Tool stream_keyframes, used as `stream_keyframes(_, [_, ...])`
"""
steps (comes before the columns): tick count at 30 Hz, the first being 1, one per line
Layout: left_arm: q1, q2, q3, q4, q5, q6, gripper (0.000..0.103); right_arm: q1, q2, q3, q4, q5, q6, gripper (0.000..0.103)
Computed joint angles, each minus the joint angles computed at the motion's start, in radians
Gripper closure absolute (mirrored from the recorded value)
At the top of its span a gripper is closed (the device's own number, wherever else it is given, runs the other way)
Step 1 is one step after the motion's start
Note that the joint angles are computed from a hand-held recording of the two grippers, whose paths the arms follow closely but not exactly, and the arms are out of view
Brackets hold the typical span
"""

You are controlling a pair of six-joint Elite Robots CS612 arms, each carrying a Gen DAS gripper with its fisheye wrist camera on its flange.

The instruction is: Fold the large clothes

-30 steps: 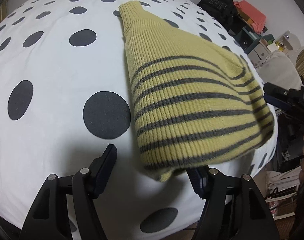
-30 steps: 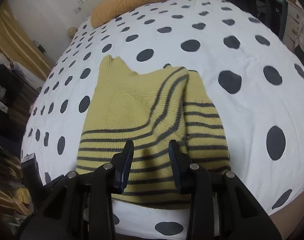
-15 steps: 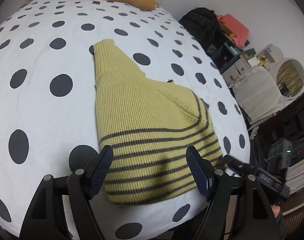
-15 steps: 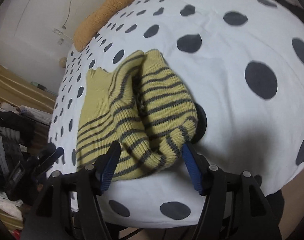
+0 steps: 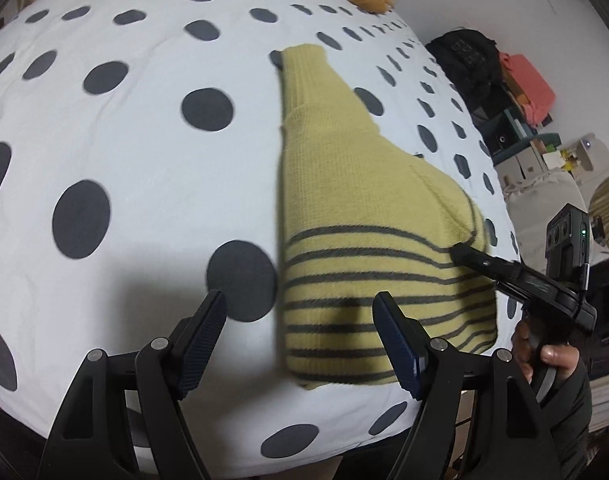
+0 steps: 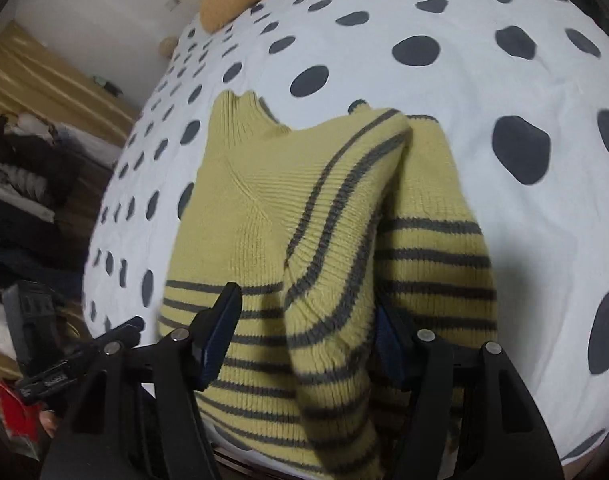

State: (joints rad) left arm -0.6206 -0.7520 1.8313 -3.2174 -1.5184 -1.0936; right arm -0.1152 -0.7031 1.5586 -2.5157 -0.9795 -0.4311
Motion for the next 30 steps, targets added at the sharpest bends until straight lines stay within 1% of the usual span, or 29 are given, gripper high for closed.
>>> stream_keyframes(1, [0.002, 0.001, 0.006, -0.003, -0.007, -0.017, 0.027, 0.008, 0.004, -0.005, -0.018, -0.041, 0.000, 0.080])
stream_keyframes(2, [0.005, 0.002, 0.013, -0.011, -0.018, -0.036, 0.027, 0.007, 0.011, -0.019, 0.005, -0.040, 0.008, 0.080])
stream_keyframes(4, [0.009, 0.004, 0.024, -0.025, -0.036, -0.067, 0.027, -0.005, 0.019, -0.042, 0.076, -0.003, 0.015, 0.082])
stream_keyframes(5, [0.010, 0.004, 0.030, -0.033, -0.040, -0.077, 0.027, -0.009, 0.014, -0.043, 0.080, -0.003, 0.011, 0.083])
stream_keyframes(8, [0.010, 0.001, 0.042, -0.040, -0.040, -0.078, 0.027, -0.021, -0.019, -0.017, 0.007, -0.004, 0.031, 0.084])
stream_keyframes(9, [0.009, 0.000, 0.044, -0.045, -0.039, -0.073, 0.027, -0.023, -0.031, -0.010, -0.015, -0.013, 0.032, 0.084])
stream_keyframes(11, [0.006, -0.002, 0.046, -0.050, -0.039, -0.060, 0.027, -0.022, -0.041, -0.002, -0.069, -0.057, 0.038, 0.084])
stream_keyframes(12, [0.006, -0.002, 0.046, -0.056, -0.041, -0.054, 0.027, -0.024, -0.036, -0.006, -0.076, -0.074, 0.057, 0.084])
stream_keyframes(14, [0.002, -0.001, 0.044, -0.055, -0.044, -0.040, 0.027, -0.028, -0.013, -0.029, -0.030, -0.103, 0.085, 0.084])
stream_keyframes(15, [0.000, -0.001, 0.041, -0.046, -0.046, -0.033, 0.027, -0.027, 0.004, -0.036, -0.023, -0.131, 0.101, 0.084])
stream_keyframes(16, [-0.002, 0.000, 0.038, -0.040, -0.055, -0.013, 0.026, -0.026, 0.021, -0.035, -0.043, -0.153, 0.104, 0.083])
stream_keyframes(17, [-0.005, 0.000, 0.037, -0.043, -0.065, 0.008, 0.027, -0.030, 0.035, -0.035, -0.059, -0.151, 0.114, 0.080])
stream_keyframes(19, [-0.015, 0.000, 0.038, -0.062, -0.083, 0.082, 0.026, -0.051, 0.043, -0.024, -0.088, -0.078, 0.196, 0.073])
stream_keyframes(21, [-0.037, -0.003, 0.032, -0.043, -0.080, 0.175, 0.026, -0.057, 0.027, -0.012, -0.081, -0.060, 0.215, 0.071])
stream_keyframes(22, [-0.051, -0.005, 0.029, -0.020, -0.060, 0.220, 0.026, -0.056, 0.014, 0.002, -0.092, -0.065, 0.205, 0.071])
stream_keyframes(23, [-0.066, -0.006, 0.020, 0.026, -0.024, 0.251, 0.026, -0.051, -0.003, 0.018, -0.112, -0.089, 0.188, 0.071])
stream_keyframes(24, [-0.074, -0.003, 0.008, 0.062, -0.005, 0.265, 0.026, -0.045, -0.020, 0.037, -0.145, -0.121, 0.175, 0.071])
stream_keyframes(26, [-0.075, 0.012, -0.006, 0.060, -0.016, 0.263, 0.027, -0.035, -0.054, 0.078, -0.226, -0.166, 0.168, 0.071])
stream_keyframes(27, [-0.074, 0.020, -0.008, 0.035, -0.026, 0.254, 0.027, -0.033, -0.074, 0.104, -0.274, -0.172, 0.177, 0.070])
stream_keyframes(28, [-0.072, 0.029, -0.009, -0.005, -0.039, 0.245, 0.027, -0.035, -0.089, 0.122, -0.296, -0.147, 0.175, 0.070])
stream_keyframes(29, [-0.071, 0.037, -0.011, -0.039, -0.053, 0.239, 0.026, -0.042, -0.104, 0.134, -0.283, -0.080, 0.160, 0.069])
stream_keyframes(30, [-0.069, 0.045, -0.017, -0.050, -0.059, 0.239, 0.027, -0.053, -0.113, 0.139, -0.227, 0.018, 0.146, 0.069])
